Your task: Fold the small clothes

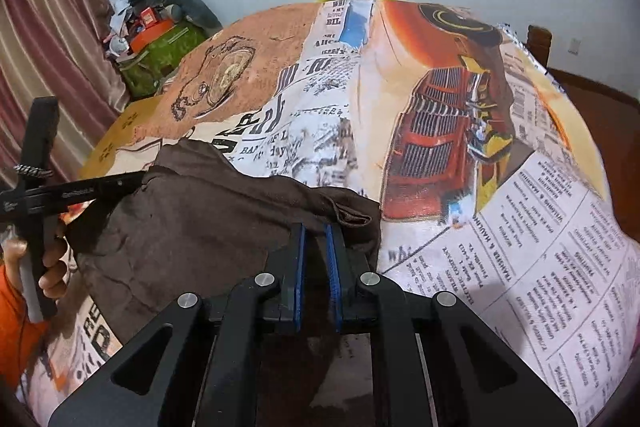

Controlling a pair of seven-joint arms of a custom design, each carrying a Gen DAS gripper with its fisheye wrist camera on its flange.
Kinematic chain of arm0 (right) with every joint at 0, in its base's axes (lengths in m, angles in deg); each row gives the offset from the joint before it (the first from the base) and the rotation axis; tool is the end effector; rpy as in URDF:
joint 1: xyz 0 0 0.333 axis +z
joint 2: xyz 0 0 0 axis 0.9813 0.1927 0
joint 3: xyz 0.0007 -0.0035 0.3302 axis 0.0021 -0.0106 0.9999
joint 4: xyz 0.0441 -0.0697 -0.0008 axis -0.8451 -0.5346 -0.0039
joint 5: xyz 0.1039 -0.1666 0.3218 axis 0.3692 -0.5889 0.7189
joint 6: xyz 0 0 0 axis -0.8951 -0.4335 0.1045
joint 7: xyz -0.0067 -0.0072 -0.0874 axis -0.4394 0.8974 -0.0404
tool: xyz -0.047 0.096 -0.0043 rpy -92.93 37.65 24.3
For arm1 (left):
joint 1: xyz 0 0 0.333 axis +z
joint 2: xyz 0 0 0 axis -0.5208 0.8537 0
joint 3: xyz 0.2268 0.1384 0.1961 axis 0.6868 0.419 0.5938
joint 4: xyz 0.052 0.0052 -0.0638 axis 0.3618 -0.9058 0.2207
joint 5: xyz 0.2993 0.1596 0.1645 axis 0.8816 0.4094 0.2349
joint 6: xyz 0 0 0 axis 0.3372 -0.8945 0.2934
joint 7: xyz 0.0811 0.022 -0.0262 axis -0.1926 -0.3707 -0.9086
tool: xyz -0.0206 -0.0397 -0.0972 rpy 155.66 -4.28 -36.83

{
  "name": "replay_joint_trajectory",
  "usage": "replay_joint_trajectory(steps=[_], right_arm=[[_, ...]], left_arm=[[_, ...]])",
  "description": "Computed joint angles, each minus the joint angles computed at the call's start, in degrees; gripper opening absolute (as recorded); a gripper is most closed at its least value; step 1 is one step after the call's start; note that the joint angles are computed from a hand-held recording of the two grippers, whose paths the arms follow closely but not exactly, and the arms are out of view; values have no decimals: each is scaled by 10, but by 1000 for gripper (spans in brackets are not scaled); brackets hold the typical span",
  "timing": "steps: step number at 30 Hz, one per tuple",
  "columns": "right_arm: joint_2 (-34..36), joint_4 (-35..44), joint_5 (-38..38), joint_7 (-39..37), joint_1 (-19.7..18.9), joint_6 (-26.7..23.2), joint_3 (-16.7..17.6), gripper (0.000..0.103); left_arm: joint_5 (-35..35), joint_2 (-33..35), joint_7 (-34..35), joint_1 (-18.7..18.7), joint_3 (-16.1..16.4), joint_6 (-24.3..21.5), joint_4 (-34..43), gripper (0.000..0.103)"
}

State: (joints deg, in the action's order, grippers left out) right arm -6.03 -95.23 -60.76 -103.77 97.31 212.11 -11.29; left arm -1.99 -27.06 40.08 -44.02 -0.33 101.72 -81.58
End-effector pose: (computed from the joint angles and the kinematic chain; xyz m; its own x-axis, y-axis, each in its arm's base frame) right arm 0.3936 0.2816 0.4078 -0.1286 -0.9460 -0.2977 -0.7214 0.2952 -0.6265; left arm 0.6068 -0.3024 0.3648 -0.4649 -0.8705 0.1615 -0.8091 0.3438 -0.4766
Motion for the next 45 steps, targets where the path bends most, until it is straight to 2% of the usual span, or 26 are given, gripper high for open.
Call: replay_joint_trajectory(steps=[2,4,5,7,9,12,15,19,20,23,24,26,27,28,30,31,33,34,36,40,45], right_arm=[[-10,-4,31,-33,6,-18,2,10],[-27,-11,47,-48,9,-41,9,10],[-33,-13,49,-48,6,-44,11,10],[-54,-27,39,-23,-1,-37,18,17],[-69,-36,26,4,-10,-34,30,43],[-93,-53,35,11,-9,-46,48,56],[-97,-66,90,-34,3,-39,52,58],[-96,-87,131,-40,-1,-10,68,58],[-97,-93,128,-26,-9,2,77,58],[-95,-98,89,33,-39,30,111,58],[-93,-96,82,41,-42,33,117,58],[-81,-89,65,54,-46,48,121,58],[-77,-85,49,69,-51,54,124,57],[-71,-79,32,84,-55,57,125,56],[-59,-71,35,75,-43,51,112,37],[-55,-69,47,66,-34,51,102,31],[-50,-69,52,62,-25,52,91,13],[-52,-72,59,56,-21,54,86,11],[-62,-79,50,72,-21,57,89,9],[-83,-100,103,28,-5,54,90,8],[-110,-126,171,-12,0,56,114,8]], left_arm=[[1,-12,3,3,-1,4,-8,25],[-10,-27,16,14,-9,12,-20,47],[-22,-39,29,25,-18,20,-31,52],[-44,-57,50,39,-29,31,-50,61],[-62,-77,67,49,-33,25,-68,63],[-115,-98,111,71,-44,-8,-88,66],[-171,-114,153,82,-43,-52,-106,66],[-235,-135,184,80,-29,-97,-135,66],[-265,-141,202,82,-29,-103,-145,66],[-293,-155,225,67,-18,-83,-167,66],[-295,-156,229,62,-15,-81,-168,66],[-307,-156,243,56,-13,-84,-167,52],[-310,-152,248,54,-12,-95,-161,34],[-310,-148,248,52,-10,-108,-155,21],[-304,-146,245,44,-7,-107,-154,16],[-296,-149,244,39,-6,-97,-158,13],[-300,-159,250,38,-7,-93,-168,12],[-309,-166,260,40,-8,-97,-172,12],[-326,-186,282,41,-6,-105,-188,11],[-371,-236,330,37,8,-130,-234,11],[-358,-287,335,17,32,-152,-293,12]])
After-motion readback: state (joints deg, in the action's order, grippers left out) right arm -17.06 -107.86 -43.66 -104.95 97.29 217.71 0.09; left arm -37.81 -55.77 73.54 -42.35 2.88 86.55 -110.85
